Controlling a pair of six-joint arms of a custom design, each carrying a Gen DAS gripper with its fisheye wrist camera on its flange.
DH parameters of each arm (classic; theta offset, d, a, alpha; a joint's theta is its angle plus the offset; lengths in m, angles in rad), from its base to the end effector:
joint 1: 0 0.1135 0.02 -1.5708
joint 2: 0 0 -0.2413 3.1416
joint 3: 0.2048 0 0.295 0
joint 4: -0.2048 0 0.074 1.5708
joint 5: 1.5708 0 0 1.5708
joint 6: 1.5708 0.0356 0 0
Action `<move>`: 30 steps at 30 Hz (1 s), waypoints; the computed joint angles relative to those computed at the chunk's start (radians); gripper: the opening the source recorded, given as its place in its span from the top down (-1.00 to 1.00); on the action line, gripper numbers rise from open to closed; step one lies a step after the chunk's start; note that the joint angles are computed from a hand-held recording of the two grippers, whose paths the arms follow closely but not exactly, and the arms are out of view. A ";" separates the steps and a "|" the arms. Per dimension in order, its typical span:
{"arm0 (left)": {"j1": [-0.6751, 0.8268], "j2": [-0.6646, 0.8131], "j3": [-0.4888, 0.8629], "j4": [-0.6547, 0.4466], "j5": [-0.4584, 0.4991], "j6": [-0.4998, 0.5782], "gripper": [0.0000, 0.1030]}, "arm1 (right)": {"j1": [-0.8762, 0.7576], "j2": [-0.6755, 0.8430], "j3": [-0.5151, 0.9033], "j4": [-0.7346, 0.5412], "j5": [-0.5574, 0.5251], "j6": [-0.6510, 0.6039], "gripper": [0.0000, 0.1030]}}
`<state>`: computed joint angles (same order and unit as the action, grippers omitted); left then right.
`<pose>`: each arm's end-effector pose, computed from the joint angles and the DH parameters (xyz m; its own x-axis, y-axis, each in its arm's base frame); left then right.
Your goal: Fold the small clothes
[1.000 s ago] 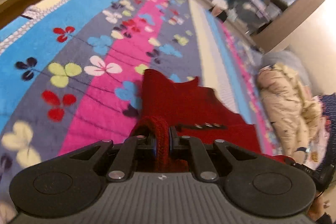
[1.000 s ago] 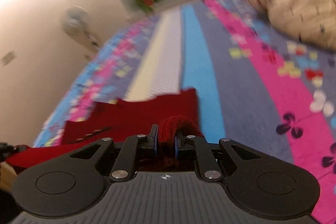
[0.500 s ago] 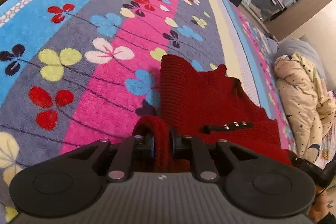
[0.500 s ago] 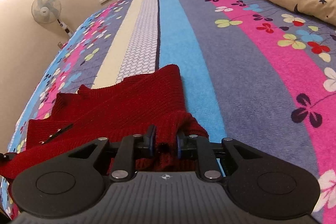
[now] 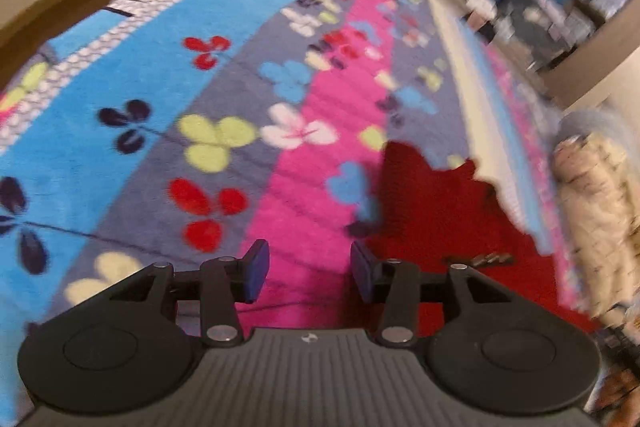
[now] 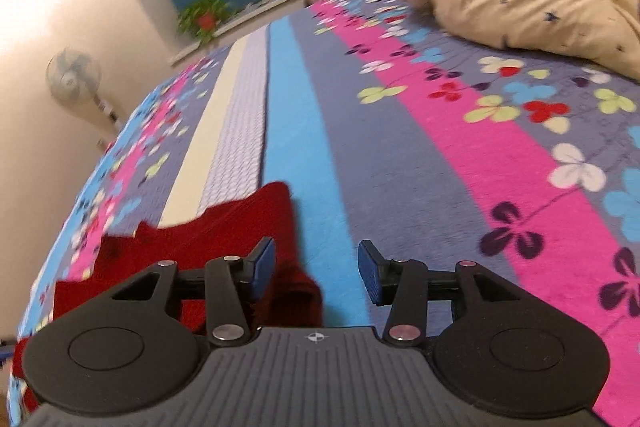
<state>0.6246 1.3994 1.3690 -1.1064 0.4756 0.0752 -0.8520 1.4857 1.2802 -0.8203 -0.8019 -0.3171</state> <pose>0.2641 0.1703 0.3066 -0.7612 -0.4664 -0.4505 -0.3074 0.8713 -0.3827 0.2469 -0.2433 0.2693 -0.6217 0.3813 -0.6842 0.0886 0.9021 0.4223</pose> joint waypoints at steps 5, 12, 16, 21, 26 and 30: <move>-0.002 0.004 0.003 -0.047 -0.080 0.108 -0.06 | -0.030 0.015 0.025 -0.071 -0.038 -0.123 0.07; -0.040 -0.054 -0.045 -0.074 -0.045 0.240 -0.22 | 0.006 0.042 0.050 -0.271 0.045 -0.465 0.06; -0.101 -0.084 -0.072 -0.063 -0.055 0.264 -0.22 | 0.042 -0.001 0.003 -0.271 0.093 -0.542 0.06; -0.175 -0.106 -0.099 -0.006 -0.097 0.244 -0.22 | 0.095 -0.083 -0.075 -0.177 0.132 -0.520 0.06; -0.202 -0.119 -0.101 0.064 -0.075 0.159 -0.22 | 0.126 -0.135 -0.121 -0.077 0.130 -0.425 0.06; -0.223 -0.110 -0.095 0.110 -0.081 0.092 -0.22 | 0.152 -0.149 -0.137 0.004 0.134 -0.320 0.05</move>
